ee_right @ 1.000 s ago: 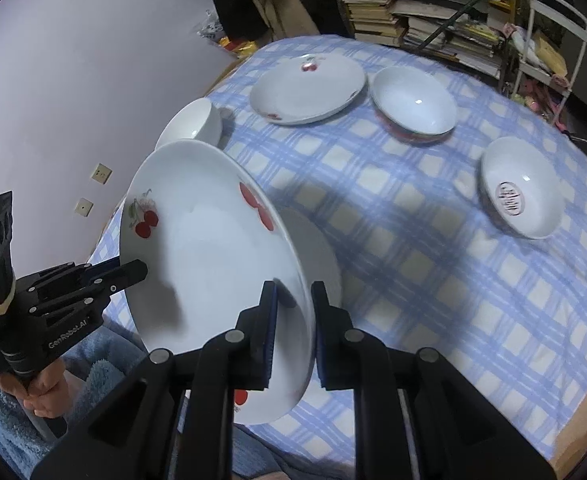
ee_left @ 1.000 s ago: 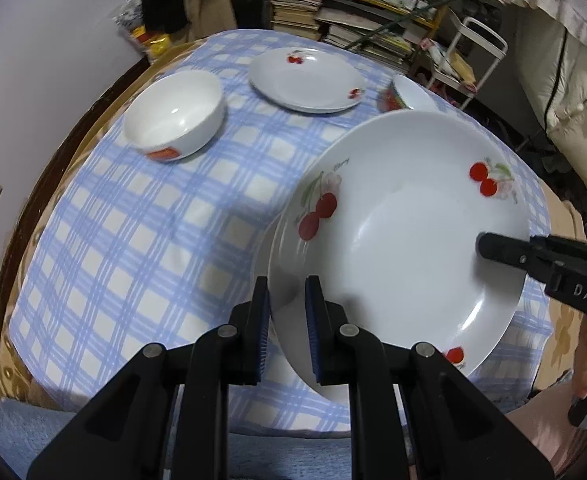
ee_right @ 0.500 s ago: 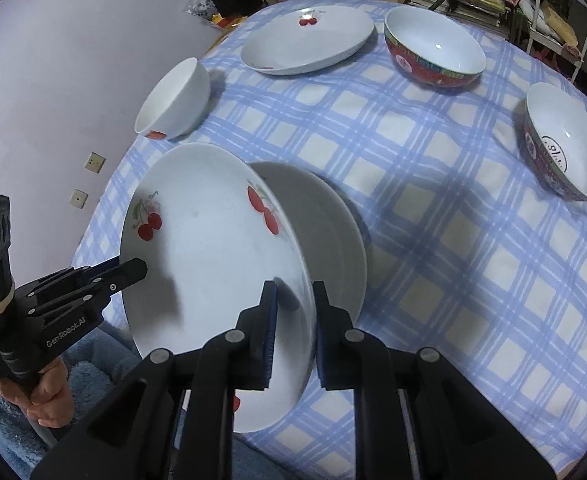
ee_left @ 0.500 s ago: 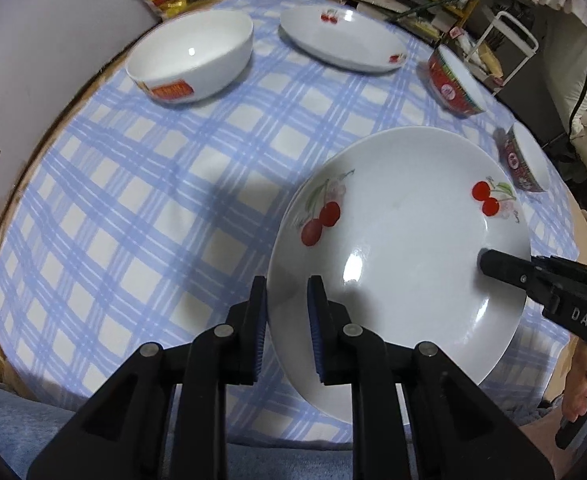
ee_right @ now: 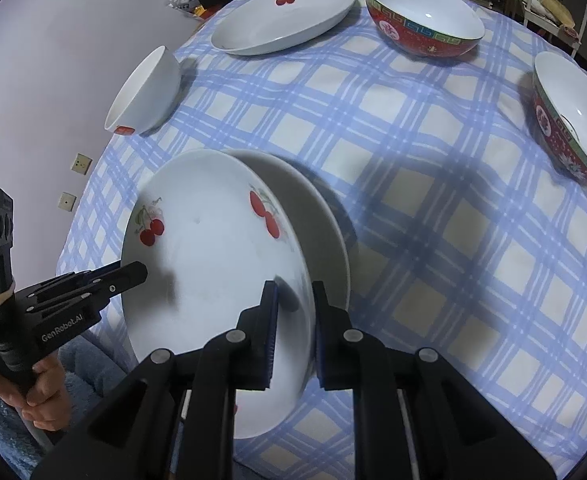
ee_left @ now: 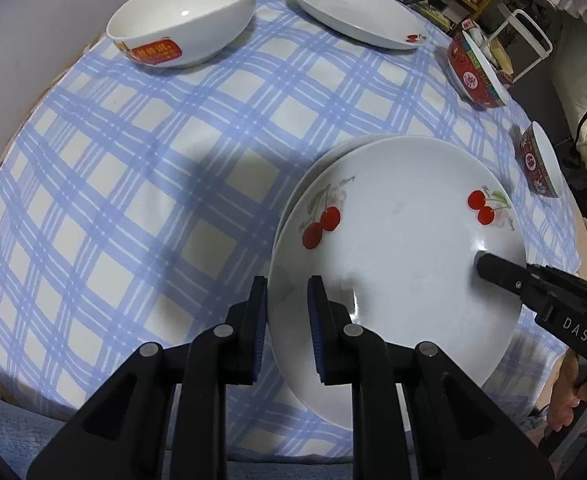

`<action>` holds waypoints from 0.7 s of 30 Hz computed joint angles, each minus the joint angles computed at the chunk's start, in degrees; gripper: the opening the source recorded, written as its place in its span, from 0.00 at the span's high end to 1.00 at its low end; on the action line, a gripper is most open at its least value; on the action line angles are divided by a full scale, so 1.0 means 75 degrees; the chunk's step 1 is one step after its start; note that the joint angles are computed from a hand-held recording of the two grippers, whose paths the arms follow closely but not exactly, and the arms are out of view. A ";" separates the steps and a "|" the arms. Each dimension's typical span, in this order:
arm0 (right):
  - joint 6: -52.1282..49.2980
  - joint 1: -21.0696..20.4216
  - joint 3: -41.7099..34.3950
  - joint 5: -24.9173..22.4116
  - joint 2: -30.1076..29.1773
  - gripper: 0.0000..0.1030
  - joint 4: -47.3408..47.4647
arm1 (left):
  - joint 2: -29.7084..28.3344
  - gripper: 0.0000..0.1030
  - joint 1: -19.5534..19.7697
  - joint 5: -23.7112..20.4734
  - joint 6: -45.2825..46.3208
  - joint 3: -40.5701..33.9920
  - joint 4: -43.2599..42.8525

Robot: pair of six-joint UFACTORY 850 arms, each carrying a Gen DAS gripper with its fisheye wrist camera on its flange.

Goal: Organize plates and bowls
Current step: 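Lower the second plate onto the first plate and open both grippers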

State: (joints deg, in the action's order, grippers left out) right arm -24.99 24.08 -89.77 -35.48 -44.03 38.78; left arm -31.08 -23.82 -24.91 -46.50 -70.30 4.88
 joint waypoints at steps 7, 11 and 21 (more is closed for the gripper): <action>0.0196 0.0216 0.0225 0.0935 0.0177 0.83 -0.0536 | -0.0137 0.82 0.0015 -0.0056 0.0127 -0.0098 -0.0190; 0.0470 0.0284 0.0195 0.1062 0.0159 0.84 -0.1011 | -0.0243 0.82 0.0026 -0.0097 0.0109 -0.0172 -0.0166; 0.1951 0.0510 0.0373 0.1743 0.0285 0.84 -0.3246 | -0.0300 0.83 -0.0004 -0.0115 -0.0333 -0.0240 0.0276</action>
State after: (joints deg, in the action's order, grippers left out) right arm -10.36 27.90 -86.97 -22.41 -41.89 14.44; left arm -33.33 -23.85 -25.78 -49.00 -72.11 6.95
